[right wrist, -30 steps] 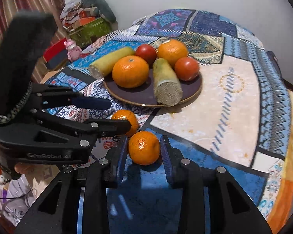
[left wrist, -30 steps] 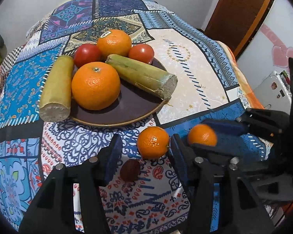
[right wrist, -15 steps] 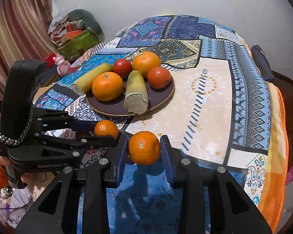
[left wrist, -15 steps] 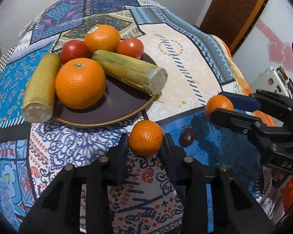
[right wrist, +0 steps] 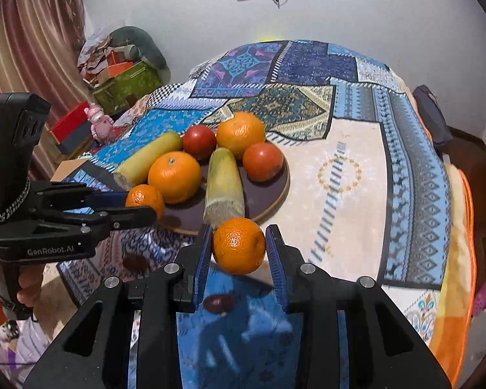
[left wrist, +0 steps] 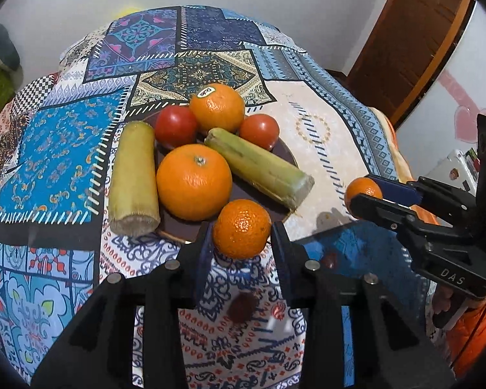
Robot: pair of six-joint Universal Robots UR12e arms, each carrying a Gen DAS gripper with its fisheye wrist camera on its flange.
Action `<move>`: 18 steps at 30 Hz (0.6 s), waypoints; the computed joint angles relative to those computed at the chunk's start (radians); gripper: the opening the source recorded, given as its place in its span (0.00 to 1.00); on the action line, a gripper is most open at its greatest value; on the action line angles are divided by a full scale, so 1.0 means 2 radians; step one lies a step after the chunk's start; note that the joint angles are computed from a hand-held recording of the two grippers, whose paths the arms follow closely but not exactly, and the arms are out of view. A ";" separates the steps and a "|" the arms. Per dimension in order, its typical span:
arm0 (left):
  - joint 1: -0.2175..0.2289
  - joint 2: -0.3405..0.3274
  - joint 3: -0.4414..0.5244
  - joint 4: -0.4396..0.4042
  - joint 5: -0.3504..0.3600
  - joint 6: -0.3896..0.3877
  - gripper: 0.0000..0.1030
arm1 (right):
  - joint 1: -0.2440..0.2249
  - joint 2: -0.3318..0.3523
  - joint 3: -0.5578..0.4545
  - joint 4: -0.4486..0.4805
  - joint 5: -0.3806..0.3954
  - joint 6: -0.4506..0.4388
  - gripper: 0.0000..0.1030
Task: Organize fruits
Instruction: 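Place both small mandarins on the purple plate and open both tools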
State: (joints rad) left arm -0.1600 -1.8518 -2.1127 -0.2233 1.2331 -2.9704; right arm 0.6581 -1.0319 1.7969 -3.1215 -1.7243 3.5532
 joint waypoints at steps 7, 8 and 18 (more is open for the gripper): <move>-0.011 -0.009 0.013 0.003 0.010 -0.009 0.35 | -0.005 0.008 -0.015 0.006 -0.004 -0.001 0.30; -0.013 -0.011 0.015 0.002 0.011 -0.010 0.35 | -0.006 0.009 -0.017 0.007 -0.004 0.000 0.30; -0.017 -0.028 0.027 -0.008 0.009 -0.029 0.35 | -0.012 0.018 -0.030 0.019 -0.001 0.005 0.30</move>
